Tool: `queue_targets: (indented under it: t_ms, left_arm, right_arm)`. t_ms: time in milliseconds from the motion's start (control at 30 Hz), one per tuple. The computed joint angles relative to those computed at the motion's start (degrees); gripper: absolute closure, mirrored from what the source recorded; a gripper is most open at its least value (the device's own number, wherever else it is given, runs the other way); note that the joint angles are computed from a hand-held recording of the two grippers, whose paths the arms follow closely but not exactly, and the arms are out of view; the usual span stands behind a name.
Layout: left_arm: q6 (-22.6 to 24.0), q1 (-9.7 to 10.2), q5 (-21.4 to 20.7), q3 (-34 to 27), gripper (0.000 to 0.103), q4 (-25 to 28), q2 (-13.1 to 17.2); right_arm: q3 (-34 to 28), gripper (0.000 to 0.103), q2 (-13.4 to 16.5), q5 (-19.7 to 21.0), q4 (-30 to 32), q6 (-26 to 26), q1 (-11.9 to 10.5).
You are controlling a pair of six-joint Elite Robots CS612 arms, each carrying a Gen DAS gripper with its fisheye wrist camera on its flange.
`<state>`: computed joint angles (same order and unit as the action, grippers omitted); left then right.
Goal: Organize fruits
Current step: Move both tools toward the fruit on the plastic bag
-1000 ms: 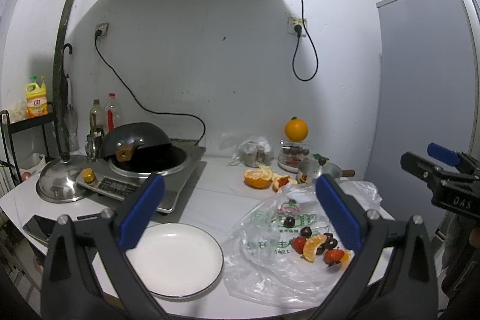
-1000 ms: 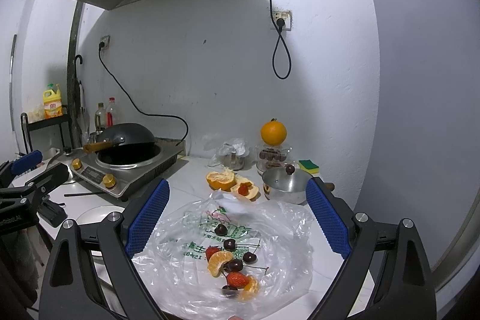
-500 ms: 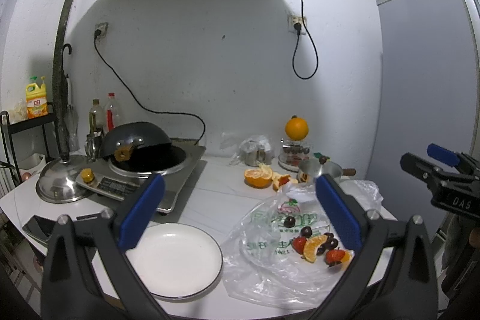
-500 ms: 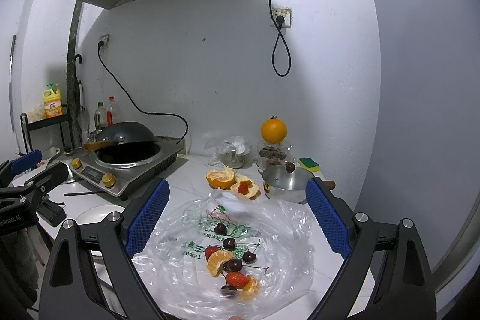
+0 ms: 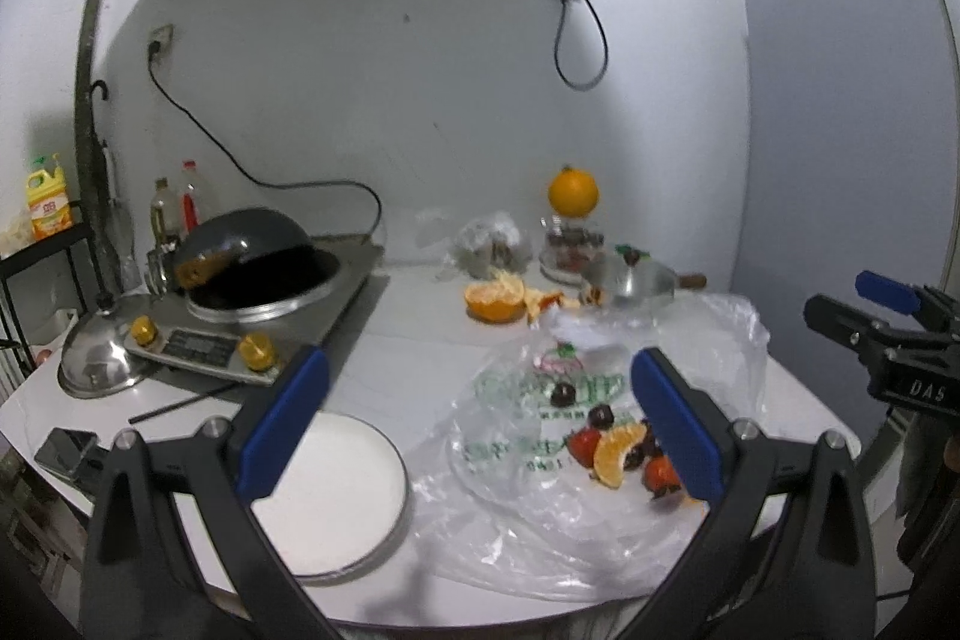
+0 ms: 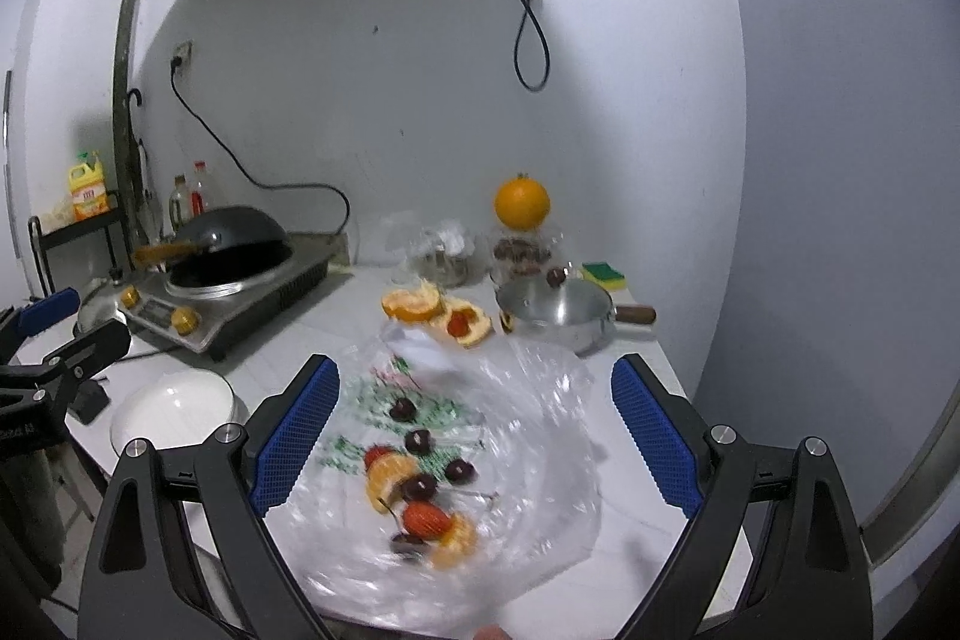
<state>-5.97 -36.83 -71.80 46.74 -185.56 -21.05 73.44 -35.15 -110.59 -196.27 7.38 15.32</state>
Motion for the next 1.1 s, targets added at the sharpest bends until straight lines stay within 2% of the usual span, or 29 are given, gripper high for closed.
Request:
queue_targets:
  t_ms: [133, 167, 233, 367, 467, 533, 667, 733, 1100]
  left_arm:
    - [0.15, -0.36, 0.00, -2.65, 0.001, 4.68, 1.66]
    - [0.21, -0.43, 0.08, -3.17, 0.001, 5.48, 2.04]
    - [0.19, -0.60, 0.47, -4.25, 0.001, 7.32, 2.88]
    - [-0.48, -0.68, 0.54, -6.20, 0.002, 10.95, 4.31]
    - [-0.45, -0.70, 0.23, -7.05, 0.002, 13.30, 4.97]
    - [-0.02, -0.77, 0.03, -7.89, 0.002, 14.52, 5.55]
    - [0.59, -0.78, -1.12, -9.61, 0.002, 15.90, 6.50]
    - [1.04, -0.83, -2.14, -11.15, 0.002, 16.31, 7.33]
    - [3.22, -1.16, -6.30, -21.85, 0.002, 24.12, 12.84]
  right_arm:
    - [0.91, 0.009, 0.16, 3.53, 2.48, 0.76, -1.11]
    - [0.85, 0.011, 0.32, 4.41, 3.45, 0.61, -1.30]
    - [0.51, 0.023, 0.64, 6.42, 5.51, 0.27, -1.63]
    - [-0.26, 0.025, 1.54, 9.62, 8.36, -0.55, -2.07]
    - [-1.11, 0.037, 2.33, 11.02, 10.92, -0.70, -2.37]
    - [-1.60, 0.048, 2.72, 12.08, 12.83, -0.41, -2.62]
    - [-2.30, 0.058, 3.40, 15.13, 15.37, 0.53, -3.27]
    - [-2.67, 0.066, 3.75, 16.84, 16.31, 1.32, -3.62]
    - [-4.50, 0.068, 5.13, 21.44, 21.94, 1.66, -4.33]
